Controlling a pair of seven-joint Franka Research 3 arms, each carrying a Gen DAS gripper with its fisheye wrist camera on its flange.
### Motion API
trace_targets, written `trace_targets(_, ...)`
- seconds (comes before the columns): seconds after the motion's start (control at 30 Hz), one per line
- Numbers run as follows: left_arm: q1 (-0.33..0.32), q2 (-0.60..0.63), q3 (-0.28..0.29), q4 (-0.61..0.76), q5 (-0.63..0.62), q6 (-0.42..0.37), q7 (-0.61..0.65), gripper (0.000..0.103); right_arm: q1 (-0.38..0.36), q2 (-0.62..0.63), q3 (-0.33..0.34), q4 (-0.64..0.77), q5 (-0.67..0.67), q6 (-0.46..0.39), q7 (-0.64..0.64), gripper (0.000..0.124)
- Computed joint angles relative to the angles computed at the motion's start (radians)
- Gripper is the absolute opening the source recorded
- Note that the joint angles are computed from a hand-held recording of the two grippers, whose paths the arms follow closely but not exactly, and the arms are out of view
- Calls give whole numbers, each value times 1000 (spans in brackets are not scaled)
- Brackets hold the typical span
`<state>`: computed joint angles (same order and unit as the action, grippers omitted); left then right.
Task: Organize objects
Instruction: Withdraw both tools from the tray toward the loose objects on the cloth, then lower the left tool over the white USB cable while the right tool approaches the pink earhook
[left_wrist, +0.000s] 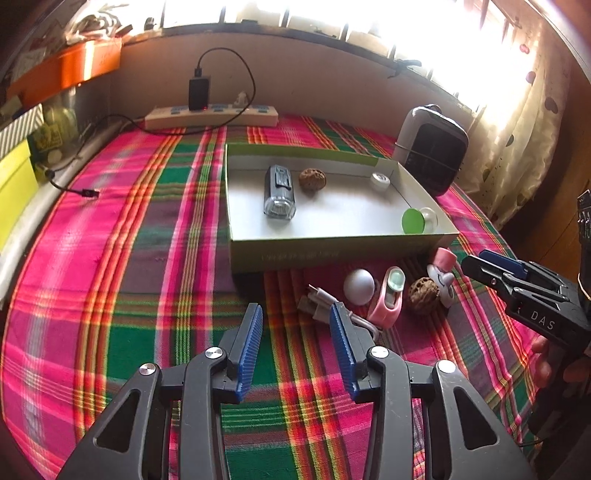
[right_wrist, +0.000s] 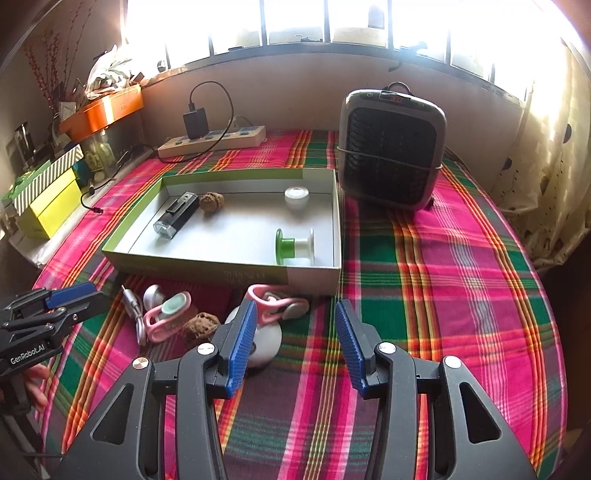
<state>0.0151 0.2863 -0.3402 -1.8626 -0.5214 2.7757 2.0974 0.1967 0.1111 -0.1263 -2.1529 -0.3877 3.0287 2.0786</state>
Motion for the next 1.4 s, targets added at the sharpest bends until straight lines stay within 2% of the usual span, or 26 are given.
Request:
trace_targets(0.13,3,11,-11,20,-24,-39,1,36,-15,-4,24,-19,66,7,-60,45)
trace_targets(0.37,-42,41,23,64,68,-93,-124,36,-20,-5,40,-36,172,10,-154,45)
trace_targets(0.73,-84,70,46,108,231,-93,-260,36,-25,4,61,-32,320,23,-285,45)
trace_targets(0.87,-86,72,43,105,283,-80,-274,36,-26,15,68,-17,370,26,-327,45)
trace_targets(1.17,-62,74,19,101,281,-72,-256,36,37,50,8,43,298,19,-255,46)
trace_targets(1.3,-60,75,18,103,280,-77,-250,36,98,82,-62,96,173,-28,-133,46)
trace_targets(1.4,-56,73,17,102,275,-81,-243,36,113,86,-86,112,78,-67,-56,46)
